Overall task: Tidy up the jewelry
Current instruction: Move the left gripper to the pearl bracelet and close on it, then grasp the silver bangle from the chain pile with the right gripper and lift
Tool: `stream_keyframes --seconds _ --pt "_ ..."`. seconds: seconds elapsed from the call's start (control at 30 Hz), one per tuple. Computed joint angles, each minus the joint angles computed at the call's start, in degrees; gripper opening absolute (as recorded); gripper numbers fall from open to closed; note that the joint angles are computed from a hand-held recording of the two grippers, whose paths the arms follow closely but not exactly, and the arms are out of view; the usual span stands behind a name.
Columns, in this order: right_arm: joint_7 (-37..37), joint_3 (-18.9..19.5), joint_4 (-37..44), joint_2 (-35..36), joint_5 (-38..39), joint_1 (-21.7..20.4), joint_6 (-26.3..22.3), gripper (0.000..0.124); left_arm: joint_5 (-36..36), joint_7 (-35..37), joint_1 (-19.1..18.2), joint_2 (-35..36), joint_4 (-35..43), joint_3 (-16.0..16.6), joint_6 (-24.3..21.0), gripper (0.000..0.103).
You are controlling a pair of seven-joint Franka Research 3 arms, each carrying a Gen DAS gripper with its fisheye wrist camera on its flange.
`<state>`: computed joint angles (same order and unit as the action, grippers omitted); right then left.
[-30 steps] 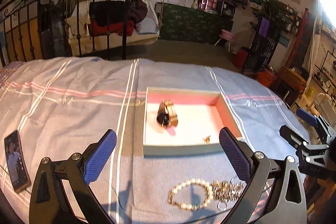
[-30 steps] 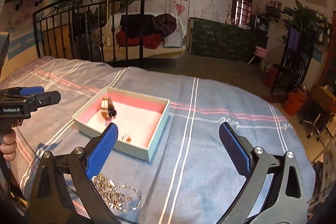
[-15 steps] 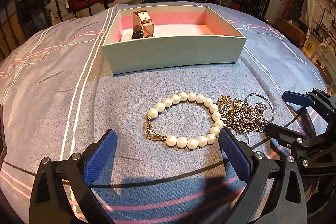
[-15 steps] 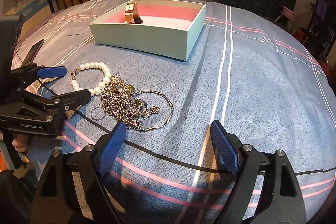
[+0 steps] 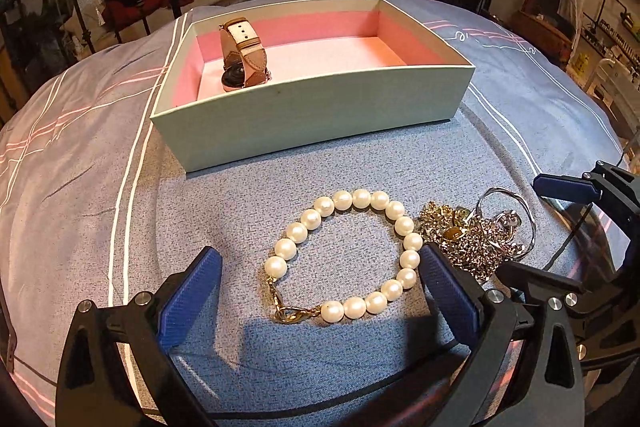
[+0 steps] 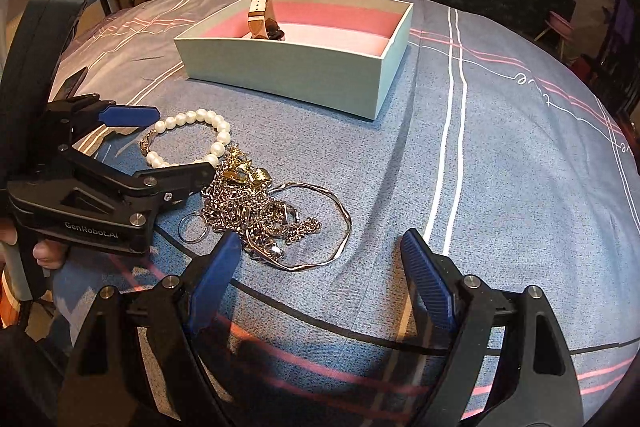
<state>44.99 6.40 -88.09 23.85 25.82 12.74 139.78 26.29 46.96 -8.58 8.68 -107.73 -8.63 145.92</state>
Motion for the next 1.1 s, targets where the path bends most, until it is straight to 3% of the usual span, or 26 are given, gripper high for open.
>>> stream_keyframes --seconds 0.13,0.2,0.37,0.43,0.5,0.63,1.1 --pt "0.0 0.0 1.1 0.6 -0.3 0.2 -0.8 0.082 4.8 -3.4 -0.5 -1.7 -2.4 0.6 2.6 0.067" --pt "-0.2 0.2 1.9 1.1 -0.5 0.3 -1.3 0.082 5.4 -4.2 -0.2 -2.4 -3.6 0.5 4.3 0.058" --pt "0.0 0.2 3.8 2.3 -1.2 0.8 -2.3 0.082 6.5 -6.9 0.2 -2.6 -4.1 0.6 5.1 0.045" --pt "-0.5 0.5 3.6 2.2 -0.9 0.7 -2.1 0.076 7.1 -7.8 0.2 -2.6 -4.0 0.5 4.8 0.040" --pt "-2.1 1.2 3.4 1.9 0.5 0.0 -2.7 0.059 7.4 -8.4 0.3 -2.8 -4.2 0.6 5.1 0.033" --pt "-2.7 1.0 1.6 0.9 1.2 0.4 -1.1 0.056 7.4 -10.0 0.5 -3.2 -4.6 0.6 5.5 0.023" --pt "-7.4 1.7 -3.1 -3.8 7.0 -0.5 2.6 0.055 8.6 -11.7 0.9 -6.1 -6.4 -0.1 6.0 0.019"
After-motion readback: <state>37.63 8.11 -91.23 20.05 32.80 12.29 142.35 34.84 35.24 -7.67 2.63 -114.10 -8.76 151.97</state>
